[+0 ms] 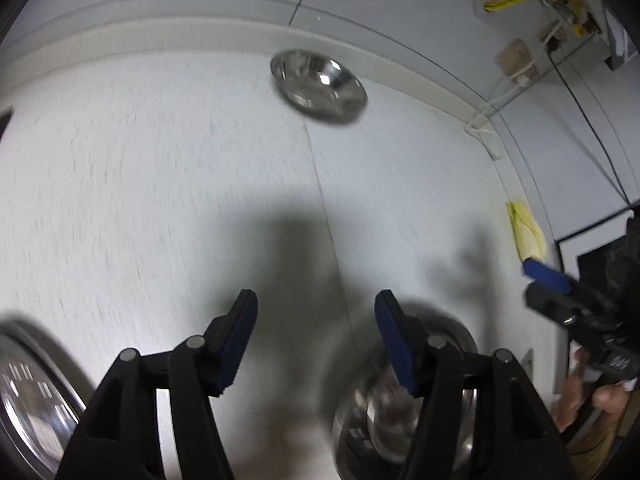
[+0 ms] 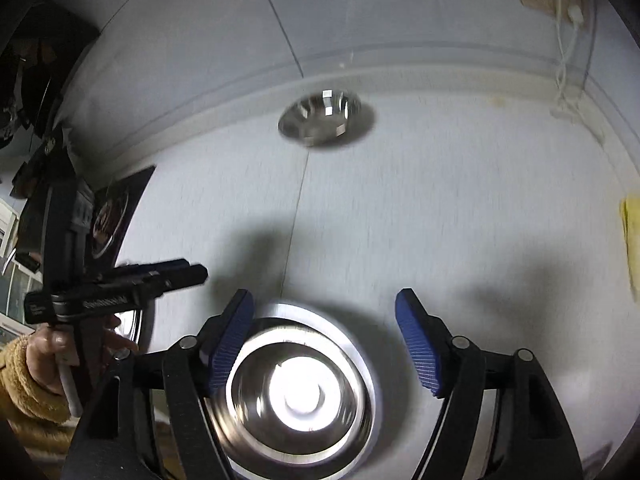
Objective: Organize plates and bowls
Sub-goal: 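Open both grippers and lift them away from the nested bowls, then move both grippers to another small steel bowl and close on its rim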
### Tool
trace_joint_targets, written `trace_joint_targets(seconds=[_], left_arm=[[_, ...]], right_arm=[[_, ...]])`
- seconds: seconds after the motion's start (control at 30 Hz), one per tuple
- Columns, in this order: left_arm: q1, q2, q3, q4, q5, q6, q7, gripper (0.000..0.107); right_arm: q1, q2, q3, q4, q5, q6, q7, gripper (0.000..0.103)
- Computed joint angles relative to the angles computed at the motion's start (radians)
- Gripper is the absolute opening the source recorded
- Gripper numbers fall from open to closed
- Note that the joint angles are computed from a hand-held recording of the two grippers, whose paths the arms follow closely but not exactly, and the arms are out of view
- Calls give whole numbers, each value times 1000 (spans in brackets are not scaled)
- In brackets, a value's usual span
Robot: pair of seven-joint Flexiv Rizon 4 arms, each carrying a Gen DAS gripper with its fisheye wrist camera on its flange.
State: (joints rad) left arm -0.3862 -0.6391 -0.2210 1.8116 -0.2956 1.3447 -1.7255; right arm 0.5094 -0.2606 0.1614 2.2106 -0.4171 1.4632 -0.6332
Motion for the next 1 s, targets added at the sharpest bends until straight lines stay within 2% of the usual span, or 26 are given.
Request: trace_joint_targets(seconds=[0.07, 0.13, 0.27, 0.37, 0.5, 0.63, 0.67, 0.73, 0.77, 0.8, 0.83, 0.87, 0.9, 0.93, 1.0], left_arm=[[-21, -40, 58, -98, 32, -63, -4, 60], [2, -89, 56, -189, 23, -113, 7, 60], [13, -203, 87, -399, 18, -223, -20, 60], [6, -306, 131, -579, 28, -316, -82, 60], [28, -435, 117, -790, 22, -410, -103, 60], [29, -514, 121, -927, 30, -481, -122, 59], [29, -528, 121, -950, 31, -497, -128, 58], [19, -561, 143, -1016, 50, -542, -146, 57], [18, -575, 145, -1042, 55, -563, -150, 49], [24, -590, 127, -1059, 46, -571, -143, 32], [38, -603, 93, -1062, 23, -576, -123, 25], [42, -610, 80, -1064, 9, -581, -121, 18], [39, -613, 87, -1066, 9, -582, -129, 11], [40, -609, 88, -1051, 9, -560, -128, 9], [60, -593, 56, -997, -18, -514, -115, 7]], right_arm=[[-47, -55, 38, -90, 51, -32, -75, 71], [-95, -130, 77, -197, 118, -58, -150, 71], [-136, -291, 98, -424, 202, -152, -240, 71], [-151, -402, 104, -577, 256, -214, -283, 71], [-175, -510, 132, -723, 338, -267, -330, 71], [-178, -591, 139, -846, 383, -346, -393, 71], [-172, -602, 131, -864, 388, -358, -402, 67], [-170, -626, 134, -903, 406, -390, -427, 52], [-168, -638, 132, -927, 412, -416, -436, 41], [-159, -640, 121, -935, 416, -431, -435, 33], [-152, -645, 115, -944, 419, -445, -440, 29], [-147, -648, 111, -952, 421, -459, -445, 22], [-136, -648, 97, -955, 419, -469, -440, 19], [-126, -645, 82, -952, 416, -468, -432, 19], [-127, -641, 78, -948, 428, -461, -424, 11]])
